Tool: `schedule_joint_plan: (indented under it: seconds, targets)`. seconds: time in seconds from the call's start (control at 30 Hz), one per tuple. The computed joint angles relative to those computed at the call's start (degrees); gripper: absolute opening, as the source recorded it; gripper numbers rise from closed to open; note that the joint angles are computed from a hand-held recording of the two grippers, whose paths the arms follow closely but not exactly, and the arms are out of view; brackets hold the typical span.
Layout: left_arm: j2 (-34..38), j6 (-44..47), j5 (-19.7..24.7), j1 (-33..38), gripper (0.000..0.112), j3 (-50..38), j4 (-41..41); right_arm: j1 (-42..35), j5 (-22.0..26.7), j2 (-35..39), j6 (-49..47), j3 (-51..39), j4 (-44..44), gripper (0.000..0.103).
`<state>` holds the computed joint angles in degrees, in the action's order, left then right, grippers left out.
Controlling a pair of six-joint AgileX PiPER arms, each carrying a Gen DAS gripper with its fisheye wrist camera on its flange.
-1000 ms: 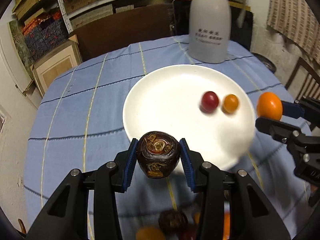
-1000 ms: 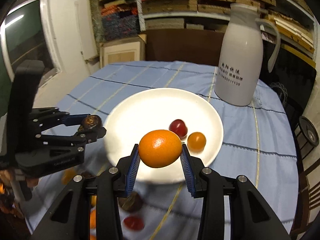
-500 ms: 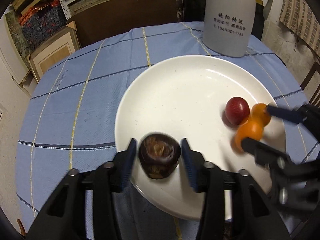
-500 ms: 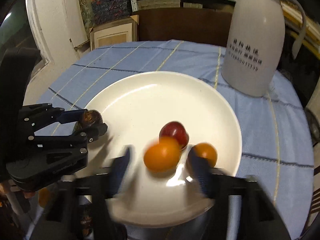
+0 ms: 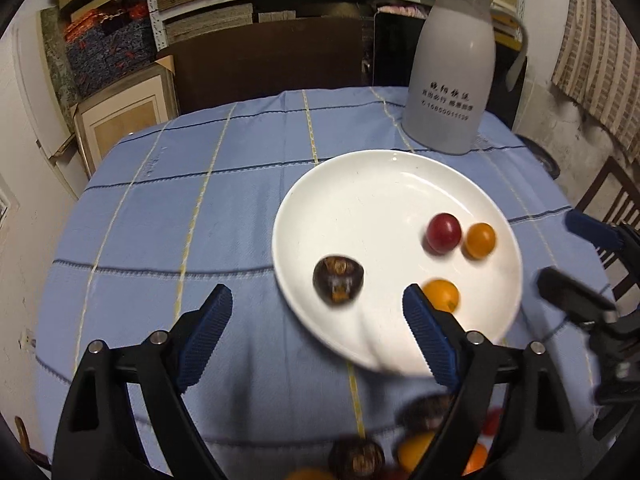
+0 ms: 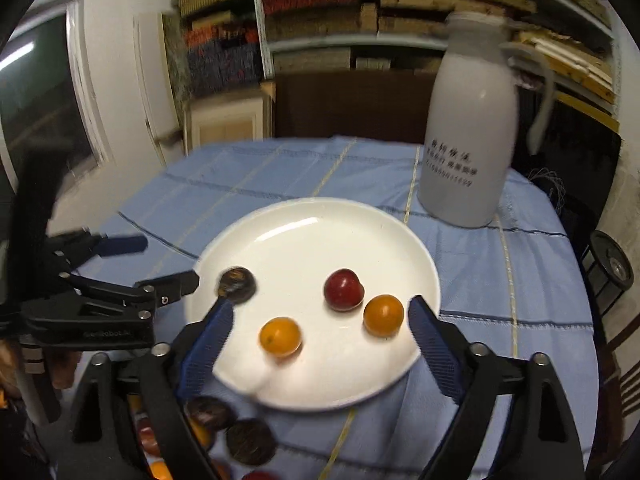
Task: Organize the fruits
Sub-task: 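Move both grippers back toward the fruit pile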
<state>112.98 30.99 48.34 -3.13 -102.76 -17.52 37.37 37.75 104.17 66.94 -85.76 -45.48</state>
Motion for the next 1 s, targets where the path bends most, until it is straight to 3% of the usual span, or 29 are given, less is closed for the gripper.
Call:
schedule_joint_plan:
  seconds: [0.1, 0.27, 0.33, 0.37, 0.6, 0.67, 0.73, 0.87, 1.0]
  targets:
    - [-6.6, 4.7, -2.1, 2.6, 0.085, 8.2, -3.7, 6.0, 1.8, -7.4, 17.2, 9.5, -15.2, 0.099]
    - [-16.2, 13.9, -2.5, 7.7, 0.085, 19.2, -10.6, 22.7, 20.8, -15.3, 42.3, 22.3, -39.2, 0.099]
    - [-20.1, 18.6, -2.4, 9.8, 0.085, 23.8, -13.4, 29.2, 28.5, -16.5, 47.7, 25.7, -42.4, 0.100]
    - [-21.8, 20.7, -2.1, 10.8, 0.086, 26.0, -14.7, 31.0, 28.9, -17.1, 47.2, 26.1, -40.7, 0.100]
    - [-31.9, 39.3, 0.3, 18.2, 0.087, 42.3, -20.3, 30.3, 16.5, -15.5, 33.5, 25.3, -17.3, 0.099]
    - [-32.1, 41.2, 1.0, 19.8, 0.087, 44.0, -20.1, 31.4, 15.7, -11.9, 29.9, 24.2, -13.2, 0.098]
    - [-31.5, 42.8, 1.8, 21.6, 0.087, 45.1, -20.1, 30.9, 11.7, -9.3, 26.8, 23.5, -9.1, 0.090]
    - [-29.5, 44.4, 2.5, 24.6, 0.087, 44.6, -20.0, 29.1, 3.7, -5.6, 21.6, 21.8, -1.7, 0.087]
    - [-28.5, 45.5, 3.1, 25.7, 0.087, 44.4, -19.9, 28.0, 2.7, -1.5, 15.9, 17.4, 1.8, 0.077]
